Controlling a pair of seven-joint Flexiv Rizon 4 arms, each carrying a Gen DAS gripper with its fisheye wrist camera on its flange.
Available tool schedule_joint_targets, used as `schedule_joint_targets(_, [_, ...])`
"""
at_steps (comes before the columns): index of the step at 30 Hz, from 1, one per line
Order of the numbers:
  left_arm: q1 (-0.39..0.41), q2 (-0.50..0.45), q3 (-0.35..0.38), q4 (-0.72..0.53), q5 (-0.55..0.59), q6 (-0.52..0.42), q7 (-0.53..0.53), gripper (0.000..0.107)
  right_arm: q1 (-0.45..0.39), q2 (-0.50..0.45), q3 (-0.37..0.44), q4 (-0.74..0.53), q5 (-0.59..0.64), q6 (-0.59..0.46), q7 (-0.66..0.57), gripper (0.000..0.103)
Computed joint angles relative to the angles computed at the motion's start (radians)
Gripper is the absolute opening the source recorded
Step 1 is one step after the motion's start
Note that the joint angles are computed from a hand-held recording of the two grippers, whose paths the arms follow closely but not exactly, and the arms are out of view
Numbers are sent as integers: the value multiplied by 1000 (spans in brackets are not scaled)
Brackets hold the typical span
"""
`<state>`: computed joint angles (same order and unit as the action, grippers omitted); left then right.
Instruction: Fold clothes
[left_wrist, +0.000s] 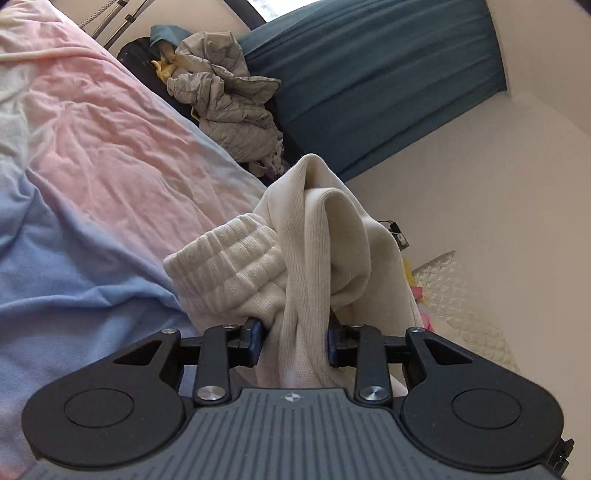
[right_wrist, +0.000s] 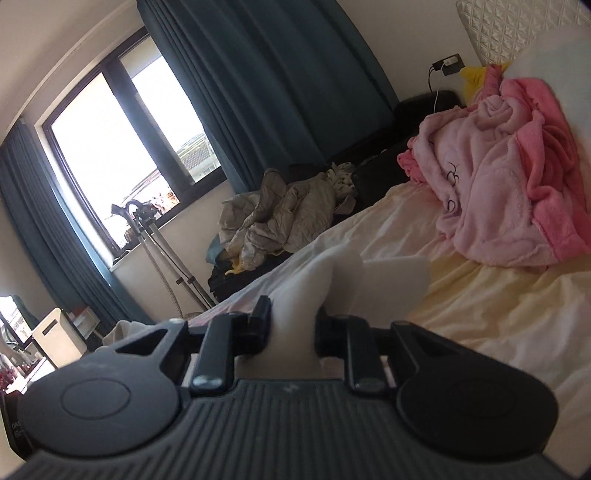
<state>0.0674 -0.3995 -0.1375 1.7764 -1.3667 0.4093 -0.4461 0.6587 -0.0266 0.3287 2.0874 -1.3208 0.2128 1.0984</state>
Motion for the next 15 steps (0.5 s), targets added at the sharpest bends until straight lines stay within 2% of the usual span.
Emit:
schedule_joint_targets(2, [-11, -17, -1, 14, 16, 22, 60, 36, -2, -3, 9, 51, 49, 26, 51, 23])
schedule_joint_targets(7, [20, -40, 6, 24, 70, -20, 151, 40, 22, -80, 9, 91, 144, 131, 117, 23])
schedule_joint_targets(10, [28, -30, 13, 31, 103, -20, 216, 43, 65, -139, -1, 63, 172, 107, 151, 23])
schedule_joint_targets(12, [28, -18, 20, 29, 137, -13, 230, 44, 77, -137, -13, 70, 166, 106, 222, 24])
schedule_joint_targets(14, [28, 19, 37, 43, 182, -4, 247, 53, 89, -134, -13, 48, 196, 92, 223, 26])
schedule_joint_targets(15, [30, 34, 43, 47, 200, -1, 260, 56, 93, -132, -12, 35, 216, 81, 201, 31])
